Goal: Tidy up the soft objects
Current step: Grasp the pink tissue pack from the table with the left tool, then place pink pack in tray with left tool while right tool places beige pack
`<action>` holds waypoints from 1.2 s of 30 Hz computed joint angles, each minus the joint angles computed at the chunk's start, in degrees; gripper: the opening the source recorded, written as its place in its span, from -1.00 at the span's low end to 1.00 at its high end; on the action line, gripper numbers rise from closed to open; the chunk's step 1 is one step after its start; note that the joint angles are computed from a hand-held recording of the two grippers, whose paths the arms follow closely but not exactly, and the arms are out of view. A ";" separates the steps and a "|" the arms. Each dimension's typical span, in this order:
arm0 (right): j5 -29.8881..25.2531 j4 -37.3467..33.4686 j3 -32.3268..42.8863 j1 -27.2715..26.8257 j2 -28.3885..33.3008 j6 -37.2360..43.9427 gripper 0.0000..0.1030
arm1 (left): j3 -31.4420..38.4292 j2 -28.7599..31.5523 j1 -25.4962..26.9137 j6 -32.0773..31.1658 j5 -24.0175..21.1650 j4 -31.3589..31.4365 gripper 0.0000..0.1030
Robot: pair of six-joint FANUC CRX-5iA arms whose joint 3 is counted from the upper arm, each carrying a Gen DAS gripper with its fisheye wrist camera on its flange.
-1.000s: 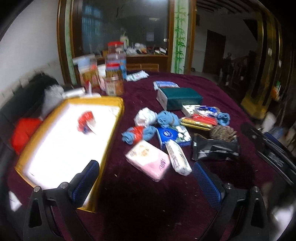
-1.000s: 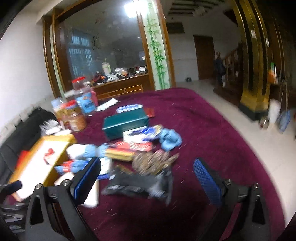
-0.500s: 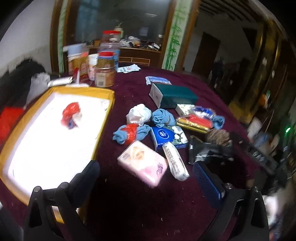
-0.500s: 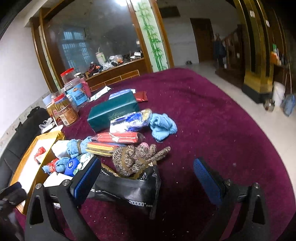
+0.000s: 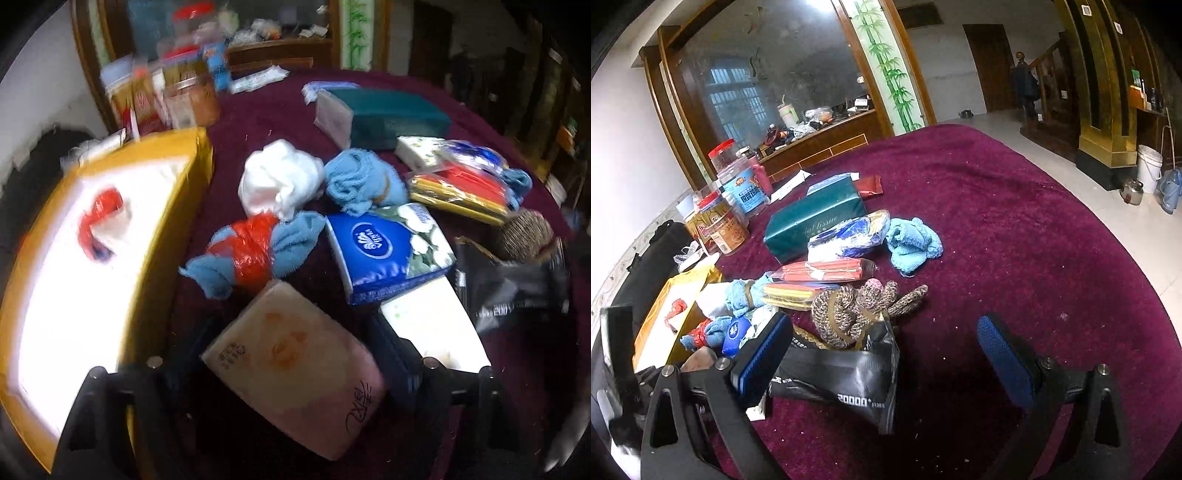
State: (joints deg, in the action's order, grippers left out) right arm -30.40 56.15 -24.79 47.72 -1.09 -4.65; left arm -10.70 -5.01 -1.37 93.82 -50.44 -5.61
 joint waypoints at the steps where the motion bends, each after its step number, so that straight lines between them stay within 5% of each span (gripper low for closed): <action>1: 0.11 -0.55 0.12 -0.01 0.04 0.36 0.94 | -1.26 -0.80 0.71 -2.84 0.30 2.39 0.64; 6: 0.74 -1.57 0.28 -0.12 0.10 1.27 0.94 | -10.78 -7.27 4.59 -23.15 2.29 16.33 0.61; 8: 1.00 -1.80 0.24 -0.11 0.03 1.57 0.94 | -12.74 -9.31 5.16 -26.12 1.78 18.23 0.61; 13: 1.09 -2.08 0.33 -0.12 0.11 1.84 0.94 | -13.22 -10.89 5.19 -22.39 1.78 18.33 0.68; 17: 1.00 -2.10 0.52 -0.18 0.38 1.57 0.93 | -9.95 -7.53 1.68 -14.44 1.16 11.38 0.80; 20: 0.83 -2.81 0.80 -0.21 0.57 2.10 0.93 | -11.75 -8.77 0.96 -12.60 3.44 10.84 0.69; 21: 0.75 -3.03 0.83 -0.20 0.57 2.26 0.93 | -12.52 -9.20 1.48 -14.15 3.83 12.57 0.46; 23: 0.45 -3.55 1.04 -0.13 0.69 2.58 0.93 | -13.81 -10.34 2.63 -17.02 4.19 15.47 0.33; 36: -1.52 -2.63 0.93 0.49 0.40 2.08 0.94 | -26.12 -24.37 14.85 -36.18 3.30 40.66 0.33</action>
State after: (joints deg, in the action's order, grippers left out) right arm -31.92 53.51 -23.86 48.21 -0.69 -2.57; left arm -36.82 -29.38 13.48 57.63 -47.13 35.05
